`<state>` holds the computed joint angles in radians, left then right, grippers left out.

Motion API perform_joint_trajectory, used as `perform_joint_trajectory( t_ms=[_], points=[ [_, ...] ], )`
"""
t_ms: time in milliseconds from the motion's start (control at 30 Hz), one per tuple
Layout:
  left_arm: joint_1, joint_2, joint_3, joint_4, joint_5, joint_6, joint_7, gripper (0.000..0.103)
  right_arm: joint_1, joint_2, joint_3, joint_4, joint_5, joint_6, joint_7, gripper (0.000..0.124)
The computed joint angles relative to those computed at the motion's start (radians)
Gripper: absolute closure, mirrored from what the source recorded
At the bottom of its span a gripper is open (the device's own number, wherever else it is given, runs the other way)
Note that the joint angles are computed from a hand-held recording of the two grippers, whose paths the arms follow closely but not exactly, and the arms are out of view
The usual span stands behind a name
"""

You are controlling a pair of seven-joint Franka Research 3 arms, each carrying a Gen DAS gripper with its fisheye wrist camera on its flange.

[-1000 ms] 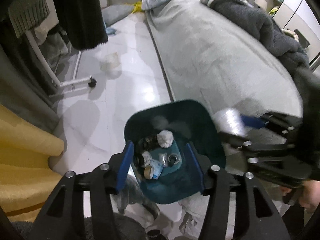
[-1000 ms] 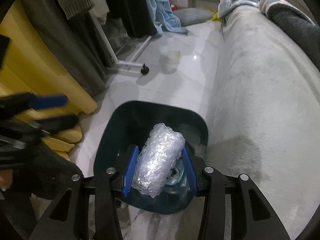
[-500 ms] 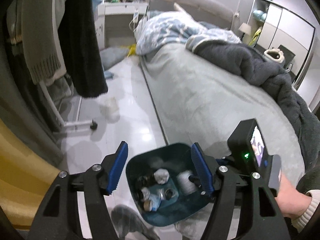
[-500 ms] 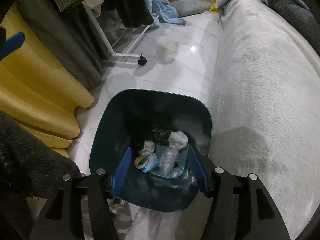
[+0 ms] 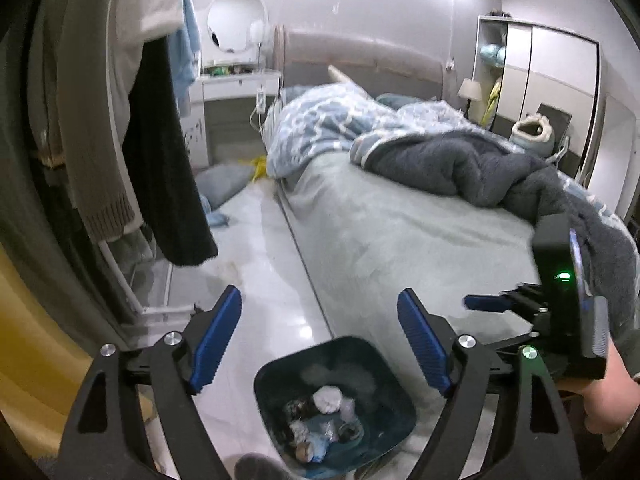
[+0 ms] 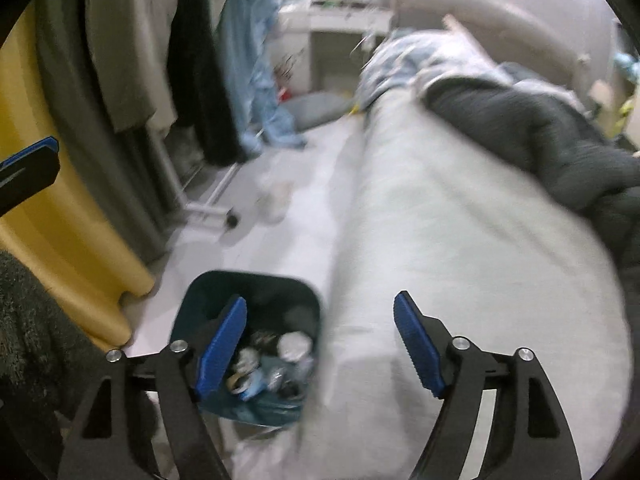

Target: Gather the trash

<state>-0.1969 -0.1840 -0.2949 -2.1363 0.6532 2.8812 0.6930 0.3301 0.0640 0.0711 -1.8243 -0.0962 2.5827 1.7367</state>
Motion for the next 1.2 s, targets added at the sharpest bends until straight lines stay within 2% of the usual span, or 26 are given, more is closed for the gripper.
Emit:
perform_joint_trajectory(
  t_ms=[133, 233, 367, 533, 833, 967, 1200],
  points=[
    [0.038, -0.011, -0.046, 0.015, 0.134, 0.020, -0.131, 0.013, -0.039, -0.135, -0.013, -0.140, -0.144, 0.089, 0.136, 0.039],
    [0.023, -0.010, -0.056, 0.020, 0.169, 0.021, -0.151, 0.011, -0.097, -0.224, 0.011, -0.228, -0.223, 0.134, 0.227, 0.037],
    [-0.004, 0.005, -0.072, 0.044, 0.212, -0.007, -0.169, 0.009, -0.193, -0.342, 0.082, -0.349, -0.333, 0.186, 0.372, 0.033],
    [-0.016, -0.005, -0.088, 0.031, 0.303, -0.005, -0.264, 0.007, -0.286, -0.471, 0.171, -0.470, -0.368, 0.228, 0.483, 0.030],
    [-0.020, -0.051, -0.125, 0.003, 0.498, -0.015, -0.456, 0.005, -0.384, -0.650, 0.252, -0.658, -0.298, 0.280, 0.506, 0.026],
    [-0.030, -0.051, -0.137, 0.005, 0.568, -0.043, -0.499, 0.005, -0.396, -0.666, 0.254, -0.681, -0.231, 0.328, 0.481, 0.026],
    [-0.061, -0.044, -0.121, -0.003, 0.599, -0.079, -0.534, 0.004, -0.411, -0.684, 0.288, -0.705, -0.153, 0.404, 0.402, 0.024]
  ],
)
